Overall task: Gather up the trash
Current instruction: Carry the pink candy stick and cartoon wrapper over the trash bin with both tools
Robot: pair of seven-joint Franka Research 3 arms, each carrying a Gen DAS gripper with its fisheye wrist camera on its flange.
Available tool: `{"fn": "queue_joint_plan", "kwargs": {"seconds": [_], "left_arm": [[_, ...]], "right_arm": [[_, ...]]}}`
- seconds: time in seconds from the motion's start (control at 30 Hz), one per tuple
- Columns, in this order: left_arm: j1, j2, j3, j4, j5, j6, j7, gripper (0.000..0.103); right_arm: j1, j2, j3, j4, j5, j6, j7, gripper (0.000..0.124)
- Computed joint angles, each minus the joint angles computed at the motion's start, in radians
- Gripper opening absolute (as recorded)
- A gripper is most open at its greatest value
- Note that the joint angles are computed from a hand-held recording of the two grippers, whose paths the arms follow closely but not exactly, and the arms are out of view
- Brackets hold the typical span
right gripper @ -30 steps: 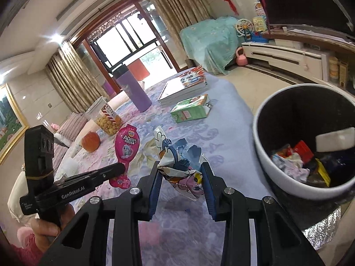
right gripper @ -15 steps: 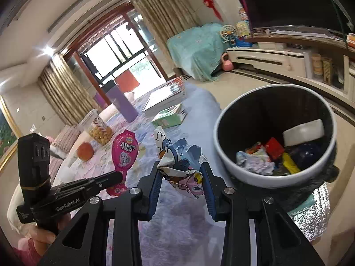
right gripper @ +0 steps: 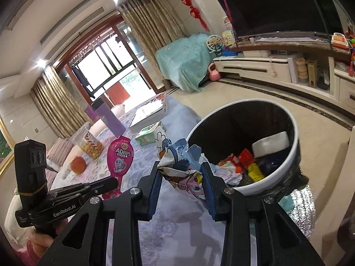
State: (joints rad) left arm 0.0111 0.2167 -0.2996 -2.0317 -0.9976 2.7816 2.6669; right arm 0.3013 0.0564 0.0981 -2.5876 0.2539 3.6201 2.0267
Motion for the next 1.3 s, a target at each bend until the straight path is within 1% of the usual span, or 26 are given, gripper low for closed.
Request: {"fn": "queue_joint_plan", "kwargs": {"seconds": [0.23, 0.33, 0.57, 0.87, 1.13, 1.23, 1.3], "left_arm": [[-0.013, 0.013, -0.011, 0.022, 0.028, -0.002, -0.009, 0.002], [-0.016, 0.017, -0.017, 0.03, 0.042, -0.007, -0.021, 0.002], [-0.024, 0.045, -0.033, 0.064, 0.087, -0.001, -0.056, 0.002], [-0.02, 0.095, -0.068, 0.111, 0.175, 0.017, -0.117, 0.002], [-0.007, 0.145, -0.102, 0.154, 0.266, 0.026, -0.184, 0.002], [-0.001, 0.163, -0.114, 0.17, 0.301, 0.029, -0.211, 0.002], [0.003, 0.174, -0.122, 0.179, 0.323, 0.032, -0.227, 0.002]], "right_arm": [[0.01, -0.023, -0.005, -0.019, 0.074, 0.008, -0.057, 0.035], [0.003, -0.029, -0.011, -0.026, 0.068, 0.012, -0.054, 0.035], [0.002, -0.039, -0.015, -0.023, 0.116, 0.005, -0.101, 0.035], [-0.007, -0.042, -0.022, -0.016, 0.155, 0.003, -0.144, 0.035], [-0.016, -0.035, -0.026, -0.006, 0.18, -0.018, -0.168, 0.035], [-0.016, -0.034, -0.026, 0.0, 0.196, -0.029, -0.181, 0.035], [-0.01, -0.031, -0.023, 0.01, 0.23, -0.035, -0.21, 0.035]]}}
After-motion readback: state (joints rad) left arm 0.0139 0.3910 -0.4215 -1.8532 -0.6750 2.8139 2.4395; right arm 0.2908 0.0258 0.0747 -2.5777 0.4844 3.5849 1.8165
